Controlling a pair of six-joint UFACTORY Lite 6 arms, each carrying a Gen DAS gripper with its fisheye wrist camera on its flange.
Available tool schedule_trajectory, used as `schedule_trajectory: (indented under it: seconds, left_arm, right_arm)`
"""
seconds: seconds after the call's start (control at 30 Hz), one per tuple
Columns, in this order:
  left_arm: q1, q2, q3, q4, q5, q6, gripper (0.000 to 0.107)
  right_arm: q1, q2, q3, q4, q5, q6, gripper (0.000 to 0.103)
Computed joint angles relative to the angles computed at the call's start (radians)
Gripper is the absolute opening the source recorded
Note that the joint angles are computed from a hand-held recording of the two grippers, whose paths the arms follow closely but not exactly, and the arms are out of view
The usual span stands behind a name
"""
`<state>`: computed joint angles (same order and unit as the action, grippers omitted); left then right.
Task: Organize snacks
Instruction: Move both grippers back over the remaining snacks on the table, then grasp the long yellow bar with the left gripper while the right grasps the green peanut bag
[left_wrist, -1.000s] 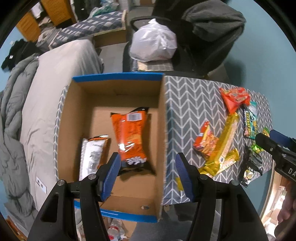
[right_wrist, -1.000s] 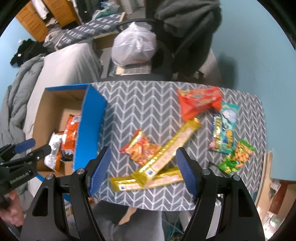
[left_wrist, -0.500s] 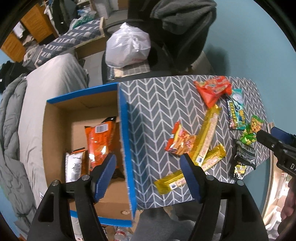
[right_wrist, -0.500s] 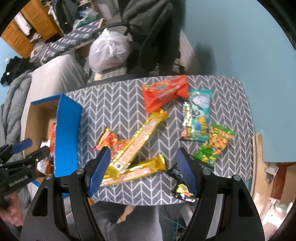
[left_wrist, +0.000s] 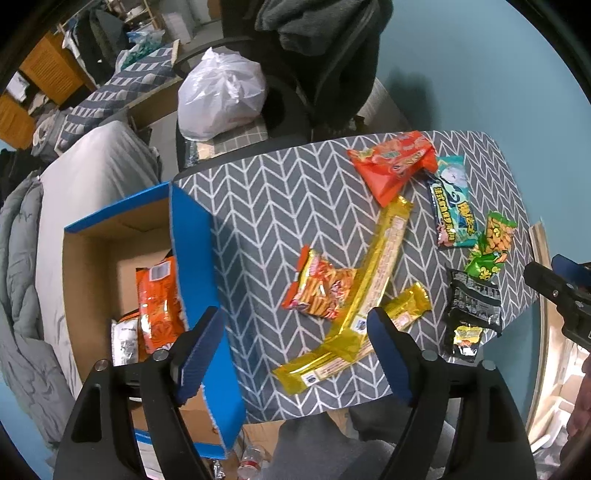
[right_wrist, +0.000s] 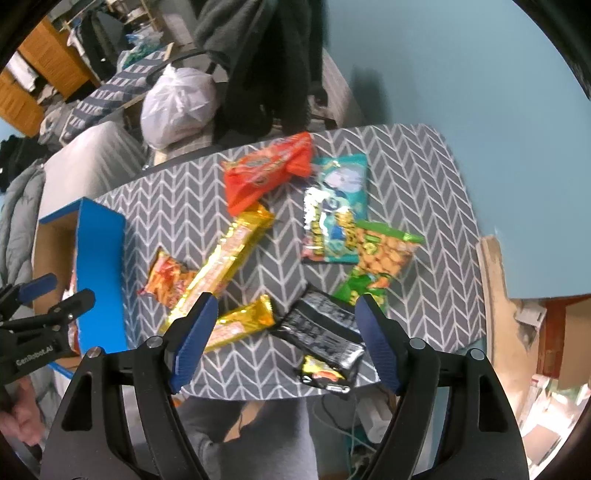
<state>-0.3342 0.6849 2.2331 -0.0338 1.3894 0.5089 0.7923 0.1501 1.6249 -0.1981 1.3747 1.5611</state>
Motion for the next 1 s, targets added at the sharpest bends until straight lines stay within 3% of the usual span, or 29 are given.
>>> schedule_trajectory:
  seconds: [0.47, 0.73, 1.0]
  left_arm:
    - [-0.124, 0.028, -0.069, 0.061, -0.063, -0.101, 0.081]
    - [-0.189, 0.055, -0.140, 0.082, -0.118, -0.153, 0.081]
    - [-0.246, 0.130, -0.159, 0.098, -0.164, -0.193, 0.081]
  right_arm:
    - [-0.023, -0.330, -0.451, 0.037, -0.106, 0.075, 0.079]
    - [-0.081, -0.502, -0.754, 0.080, -0.267, 0.067, 0.079]
    - [-0.191, -0.494, -0.915, 0.118, -0.450, -0.037, 0.079]
